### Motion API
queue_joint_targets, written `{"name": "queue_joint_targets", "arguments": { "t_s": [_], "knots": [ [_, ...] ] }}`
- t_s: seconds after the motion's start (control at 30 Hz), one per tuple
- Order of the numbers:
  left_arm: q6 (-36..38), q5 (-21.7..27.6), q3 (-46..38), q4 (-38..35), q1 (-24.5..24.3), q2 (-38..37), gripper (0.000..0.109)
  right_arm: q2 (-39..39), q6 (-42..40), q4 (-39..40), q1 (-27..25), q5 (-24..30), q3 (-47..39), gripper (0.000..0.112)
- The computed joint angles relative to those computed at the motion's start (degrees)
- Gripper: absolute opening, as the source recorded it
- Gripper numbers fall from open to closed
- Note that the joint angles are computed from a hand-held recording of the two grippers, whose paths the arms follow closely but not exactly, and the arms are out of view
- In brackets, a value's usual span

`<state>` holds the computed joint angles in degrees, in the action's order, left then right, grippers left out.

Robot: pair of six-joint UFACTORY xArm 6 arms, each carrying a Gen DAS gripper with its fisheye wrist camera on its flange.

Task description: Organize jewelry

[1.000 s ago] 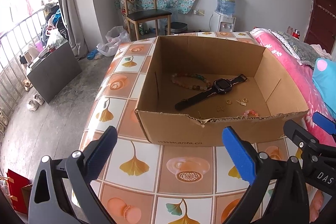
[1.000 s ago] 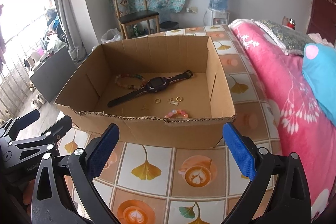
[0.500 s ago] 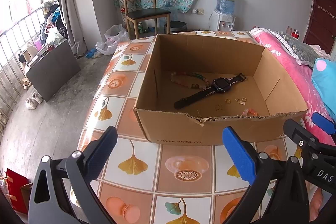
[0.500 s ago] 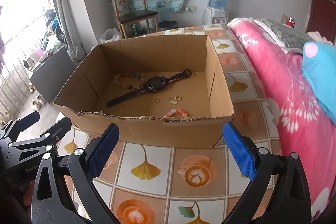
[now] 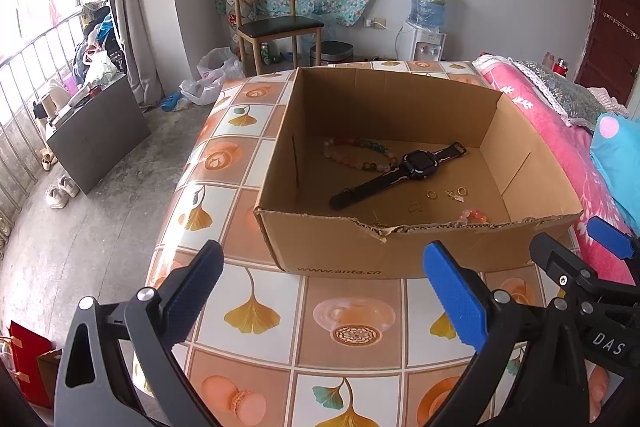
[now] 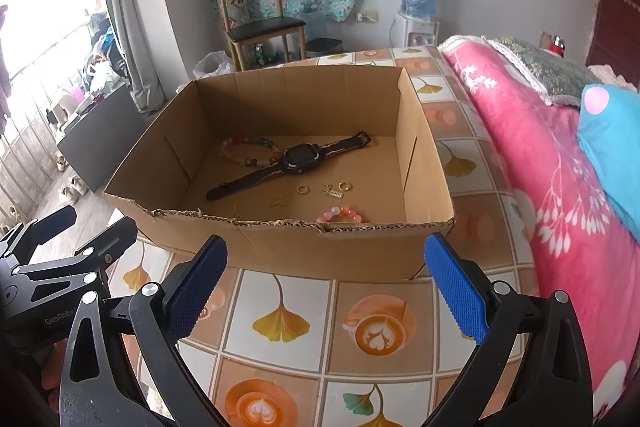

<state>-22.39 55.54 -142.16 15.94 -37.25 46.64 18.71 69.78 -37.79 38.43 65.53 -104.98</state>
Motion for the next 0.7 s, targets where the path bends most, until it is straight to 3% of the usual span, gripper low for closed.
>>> {"name": "queue_joint_targets", "arguments": {
  "t_s": [0.7],
  "knots": [
    [0.12,0.67,-1.28,-0.1,-0.15,0.73,0.099,-0.17,-0.26,0.49,-0.04,-0.29,0.14,0.095]
  ]
}}
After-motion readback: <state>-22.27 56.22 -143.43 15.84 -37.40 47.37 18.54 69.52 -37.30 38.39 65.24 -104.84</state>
